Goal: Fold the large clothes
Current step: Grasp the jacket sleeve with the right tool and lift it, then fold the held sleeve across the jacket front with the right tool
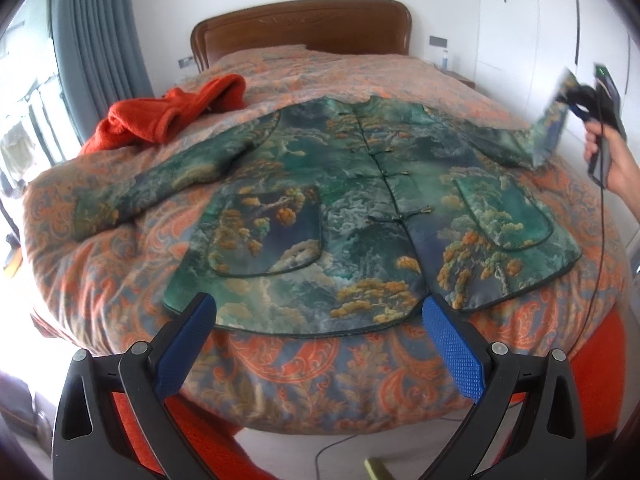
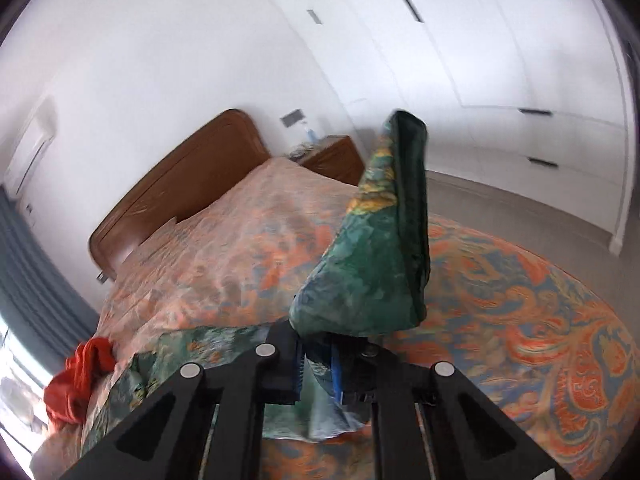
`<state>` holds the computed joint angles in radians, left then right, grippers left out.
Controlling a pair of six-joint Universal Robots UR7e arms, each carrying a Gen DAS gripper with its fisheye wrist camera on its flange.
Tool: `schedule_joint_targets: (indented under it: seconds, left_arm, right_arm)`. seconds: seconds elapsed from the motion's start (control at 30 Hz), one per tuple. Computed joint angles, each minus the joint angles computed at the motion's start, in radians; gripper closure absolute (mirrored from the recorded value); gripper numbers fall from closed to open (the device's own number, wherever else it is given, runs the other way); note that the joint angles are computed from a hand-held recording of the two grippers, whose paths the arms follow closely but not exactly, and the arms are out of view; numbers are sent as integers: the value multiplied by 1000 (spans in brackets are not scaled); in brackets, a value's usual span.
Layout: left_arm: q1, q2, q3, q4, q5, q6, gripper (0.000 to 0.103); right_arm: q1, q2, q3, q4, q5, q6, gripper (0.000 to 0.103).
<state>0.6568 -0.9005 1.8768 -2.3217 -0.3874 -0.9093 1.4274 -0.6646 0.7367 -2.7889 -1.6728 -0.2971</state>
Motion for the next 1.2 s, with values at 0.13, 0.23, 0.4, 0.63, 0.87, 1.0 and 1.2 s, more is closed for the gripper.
schedule_joint_targets:
  seconds: [0.13,0.23,0.4,0.63,0.87,1.0,1.2]
  left_arm:
    - [-5,-1,6,-18,19,1,0]
    - [-6,-19,17,26,32,-51,0]
    - [-2,-63,41,156,35,-182,0]
    - [17,-76,47,213,21,-222,0]
    - [74,-37,1,-64,-26,42,0]
    - [143,32,-126,-332,-160,337,0]
    - [286,228,-529,-266,-433,542,1]
  right_arm:
    - [98,-3,84,26,27,-123,93]
    - [165,49,82,128,11,-184,93]
    - [215,146,76,192,-66,-228,93]
    - [205,183,124,320,-162,-194,55]
    - [173,-1,413,278,9,-286,39]
    - [142,-181,677,149,83,-382,35]
    - [63,-377,967,2,131,-392,34]
